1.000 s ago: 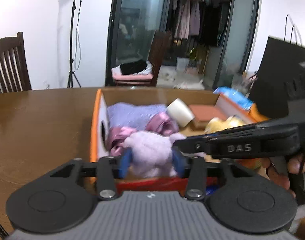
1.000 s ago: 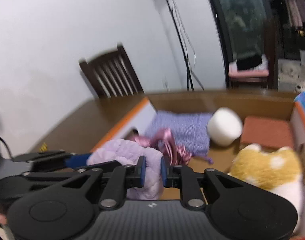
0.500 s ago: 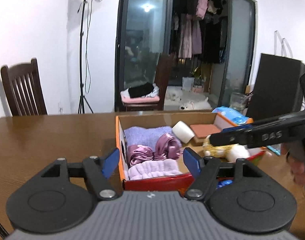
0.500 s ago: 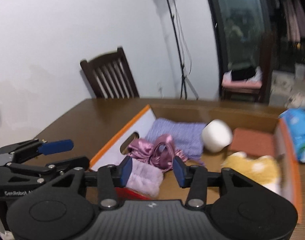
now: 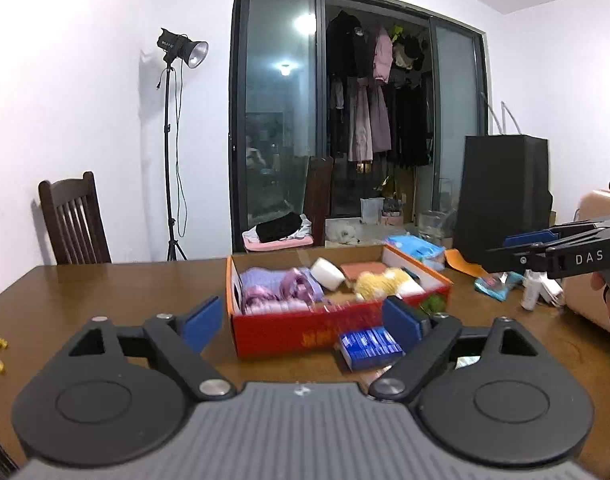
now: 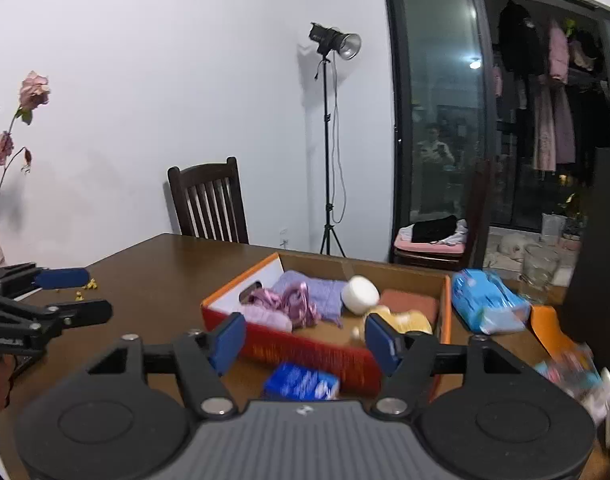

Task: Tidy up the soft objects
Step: 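Lift both grippers out of the box toward the soft items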

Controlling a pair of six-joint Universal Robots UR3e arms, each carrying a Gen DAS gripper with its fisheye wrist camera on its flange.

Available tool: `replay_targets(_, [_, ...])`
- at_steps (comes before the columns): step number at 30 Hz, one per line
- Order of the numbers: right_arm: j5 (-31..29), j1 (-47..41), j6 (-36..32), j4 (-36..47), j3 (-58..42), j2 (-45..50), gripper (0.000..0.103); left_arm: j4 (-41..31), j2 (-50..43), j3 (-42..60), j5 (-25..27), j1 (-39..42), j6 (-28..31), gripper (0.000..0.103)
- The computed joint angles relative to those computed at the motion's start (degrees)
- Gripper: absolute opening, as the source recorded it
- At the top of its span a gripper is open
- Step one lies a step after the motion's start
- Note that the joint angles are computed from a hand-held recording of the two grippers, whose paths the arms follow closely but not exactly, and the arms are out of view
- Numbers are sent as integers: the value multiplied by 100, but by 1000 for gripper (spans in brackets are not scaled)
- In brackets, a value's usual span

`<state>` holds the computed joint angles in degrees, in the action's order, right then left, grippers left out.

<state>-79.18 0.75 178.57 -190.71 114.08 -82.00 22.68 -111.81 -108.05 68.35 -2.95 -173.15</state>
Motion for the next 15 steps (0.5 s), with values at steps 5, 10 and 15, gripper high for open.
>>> replay_targets(5, [-543, 397, 212, -1486, 1668, -402, 74, 1257, 499, -1836, 134, 48, -196, 91])
replay_targets(10, [-1669, 1279, 598, -2942, 2744, -132, 79, 1800, 1027, -3155, -217, 409, -178, 92])
replay_targets(15, [-2442, 1967, 964, -3587, 3137, 241, 81, 2149, 1408, -3912, -394, 627, 54, 93])
